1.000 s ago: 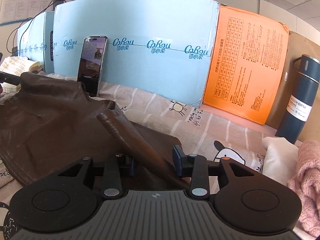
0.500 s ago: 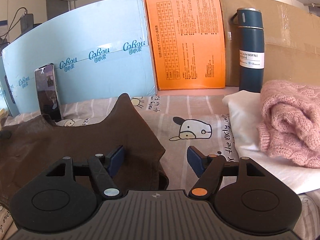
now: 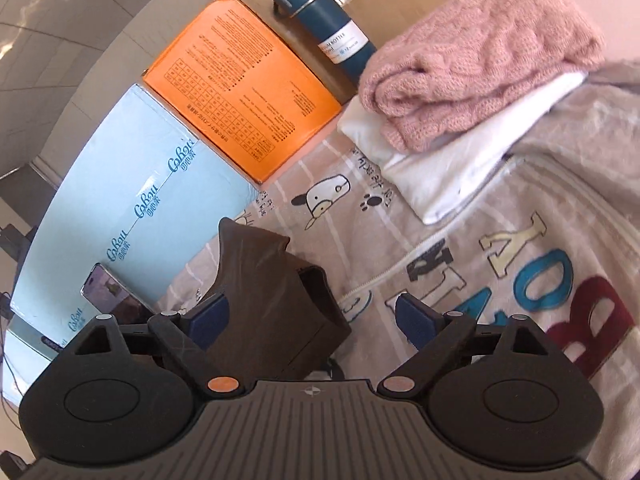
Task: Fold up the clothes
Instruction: 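Grasp the jacket sleeve with the right gripper and lift it toward the body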
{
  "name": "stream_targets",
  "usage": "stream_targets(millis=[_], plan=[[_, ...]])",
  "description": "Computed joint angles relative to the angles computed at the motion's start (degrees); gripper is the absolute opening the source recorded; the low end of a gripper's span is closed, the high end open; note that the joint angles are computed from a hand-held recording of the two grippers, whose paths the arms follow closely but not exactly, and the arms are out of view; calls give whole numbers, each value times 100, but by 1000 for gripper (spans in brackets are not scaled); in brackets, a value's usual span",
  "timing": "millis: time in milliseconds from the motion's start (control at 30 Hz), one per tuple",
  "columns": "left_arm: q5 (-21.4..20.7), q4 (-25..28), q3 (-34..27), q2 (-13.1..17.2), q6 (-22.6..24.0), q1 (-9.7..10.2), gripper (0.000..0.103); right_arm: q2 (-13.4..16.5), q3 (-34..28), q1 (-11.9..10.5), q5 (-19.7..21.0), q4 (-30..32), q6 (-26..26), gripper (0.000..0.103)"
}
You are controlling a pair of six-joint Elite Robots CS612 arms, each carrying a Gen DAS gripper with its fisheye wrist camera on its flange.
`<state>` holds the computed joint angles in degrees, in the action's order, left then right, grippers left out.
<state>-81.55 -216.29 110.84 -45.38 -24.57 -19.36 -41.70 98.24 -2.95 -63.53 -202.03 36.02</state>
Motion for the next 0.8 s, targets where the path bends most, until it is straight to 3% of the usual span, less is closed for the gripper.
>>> stream_targets(millis=[67, 167, 367, 500, 600, 667, 733, 800], plan=[[38, -41, 99, -22, -160, -27, 94, -36, 47, -15, 356, 213, 188, 90], [57, -126, 199, -24, -400, -32, 95, -59, -11, 51, 530, 633, 256, 91], [-275, -143, 190, 30, -665, 21, 95, 121, -344, 200, 437, 690, 565, 91], [-434, -17, 141, 68, -682, 24, 95, 351, -632, 382, 16, 301, 742, 90], [-472, -96, 127, 104, -596, 10, 95, 521, -772, 451, -234, -100, 1181, 88], [-567, -137, 108, 129, -561, 23, 95, 603, -801, 442, -259, -390, 1375, 68], [-605, -165, 92, 149, -489, 19, 95, 644, -814, 429, -291, -408, 1414, 29], [-616, -183, 83, 161, -407, 7, 95, 658, -787, 430, -375, -463, 1408, 17]])
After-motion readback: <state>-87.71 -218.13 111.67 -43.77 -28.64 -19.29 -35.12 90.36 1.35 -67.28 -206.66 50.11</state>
